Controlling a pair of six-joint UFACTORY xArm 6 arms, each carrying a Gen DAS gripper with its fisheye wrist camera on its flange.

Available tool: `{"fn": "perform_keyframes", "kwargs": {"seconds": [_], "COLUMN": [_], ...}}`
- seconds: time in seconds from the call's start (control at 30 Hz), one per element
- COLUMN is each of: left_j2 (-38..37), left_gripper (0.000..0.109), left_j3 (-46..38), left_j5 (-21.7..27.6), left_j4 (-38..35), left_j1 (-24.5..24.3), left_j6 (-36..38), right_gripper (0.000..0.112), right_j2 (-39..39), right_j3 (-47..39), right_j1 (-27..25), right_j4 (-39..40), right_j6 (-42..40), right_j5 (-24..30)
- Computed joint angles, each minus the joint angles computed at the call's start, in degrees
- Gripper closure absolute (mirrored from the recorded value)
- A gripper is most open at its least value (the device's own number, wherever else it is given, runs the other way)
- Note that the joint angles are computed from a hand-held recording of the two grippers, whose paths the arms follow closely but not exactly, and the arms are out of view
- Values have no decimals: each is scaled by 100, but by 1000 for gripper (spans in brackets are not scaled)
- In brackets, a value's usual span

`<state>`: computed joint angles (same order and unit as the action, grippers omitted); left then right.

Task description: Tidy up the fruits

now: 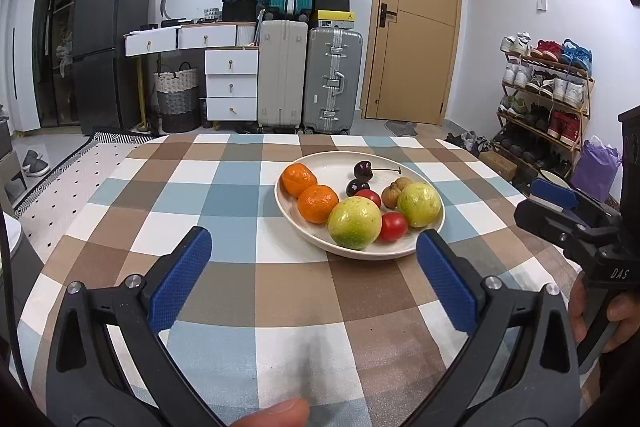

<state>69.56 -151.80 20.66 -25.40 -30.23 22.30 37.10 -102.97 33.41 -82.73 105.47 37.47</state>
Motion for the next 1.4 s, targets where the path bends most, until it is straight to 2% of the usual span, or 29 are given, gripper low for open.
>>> {"fn": "perform_keyframes", "kwargs": {"seconds": [0.7, 1.4], "left_j2": [129, -14], "left_gripper": [7, 7], "left_j3": [-195, 66], "left_j5": [13, -118], "left_j4": [15, -98], "left_j1": [2, -17], "left_j6": [-55, 75], "right_gripper": [10, 10], "right_j2": [-3, -14], "right_j3": [2, 26], "right_j1": [25, 13], "right_j4": [8, 4], "right_j6": [2, -15], "right_j5": [38, 20]}}
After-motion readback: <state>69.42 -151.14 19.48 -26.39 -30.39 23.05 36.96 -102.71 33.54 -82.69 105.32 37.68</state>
